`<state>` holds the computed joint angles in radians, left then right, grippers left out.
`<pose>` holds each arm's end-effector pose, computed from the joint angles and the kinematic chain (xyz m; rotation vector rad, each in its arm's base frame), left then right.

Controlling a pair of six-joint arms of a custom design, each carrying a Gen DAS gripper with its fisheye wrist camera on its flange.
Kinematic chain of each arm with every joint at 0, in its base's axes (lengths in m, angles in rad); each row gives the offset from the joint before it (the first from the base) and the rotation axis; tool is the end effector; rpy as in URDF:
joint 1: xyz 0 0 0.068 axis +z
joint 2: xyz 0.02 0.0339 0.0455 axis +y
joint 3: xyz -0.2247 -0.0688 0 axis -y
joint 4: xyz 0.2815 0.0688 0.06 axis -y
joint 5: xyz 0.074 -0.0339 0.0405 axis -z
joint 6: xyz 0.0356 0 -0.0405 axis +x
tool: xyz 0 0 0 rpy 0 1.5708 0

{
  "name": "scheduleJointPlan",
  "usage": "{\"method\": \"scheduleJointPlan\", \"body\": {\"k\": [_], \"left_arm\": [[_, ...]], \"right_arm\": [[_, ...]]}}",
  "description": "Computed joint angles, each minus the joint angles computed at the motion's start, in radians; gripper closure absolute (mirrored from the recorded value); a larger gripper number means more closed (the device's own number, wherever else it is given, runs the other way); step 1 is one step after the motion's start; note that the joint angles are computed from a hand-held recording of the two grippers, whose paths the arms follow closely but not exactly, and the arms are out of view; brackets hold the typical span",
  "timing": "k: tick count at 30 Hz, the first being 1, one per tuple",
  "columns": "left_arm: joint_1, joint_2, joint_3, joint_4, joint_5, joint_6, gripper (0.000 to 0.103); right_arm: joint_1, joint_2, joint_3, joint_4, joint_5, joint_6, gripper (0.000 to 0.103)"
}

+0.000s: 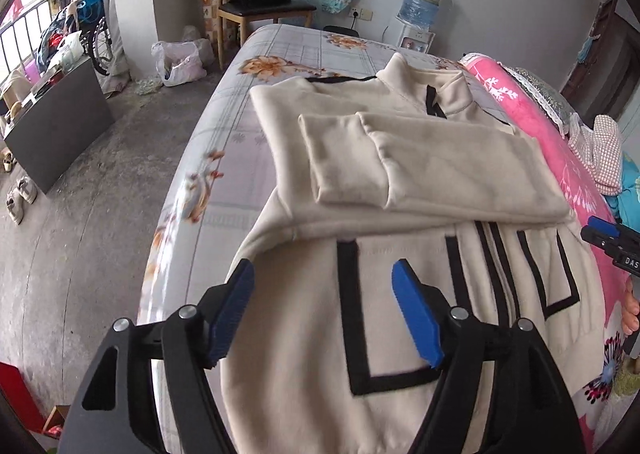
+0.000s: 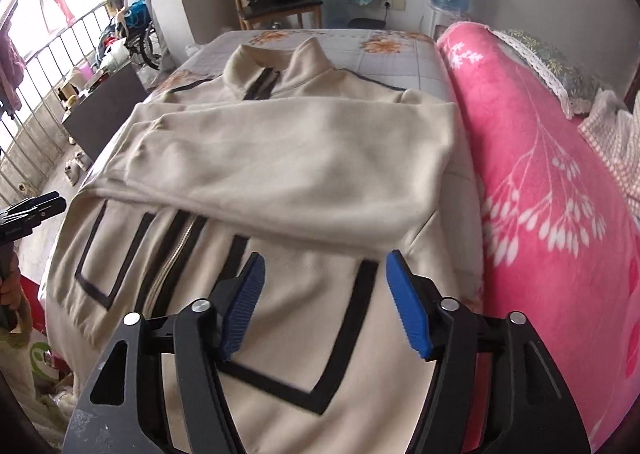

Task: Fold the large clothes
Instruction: 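Move both grippers to the jacket's bottom hem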

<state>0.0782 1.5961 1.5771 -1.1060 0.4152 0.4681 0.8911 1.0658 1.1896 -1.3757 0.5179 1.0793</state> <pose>0.3543 0.0134 0.2966 0.6210 2.5089 -0.3658 0.1496 0.1570 0.3048 0.3463 2.5177 -0.0315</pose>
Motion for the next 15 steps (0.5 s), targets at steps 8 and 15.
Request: {"method": "scheduleJointPlan", "body": {"k": [8, 15], "left_arm": [[0.245, -0.25, -0.308, -0.015, 0.088, 0.151, 0.033], [0.412, -0.325, -0.421, -0.066, 0.177, 0.271, 0.049]], "right_arm": [[0.362, 0.223, 0.083, -0.082, 0.051, 0.456, 0.018], [0.428, 0.348, 0.103, -0.109, 0.031, 0.595, 0.014]]}}
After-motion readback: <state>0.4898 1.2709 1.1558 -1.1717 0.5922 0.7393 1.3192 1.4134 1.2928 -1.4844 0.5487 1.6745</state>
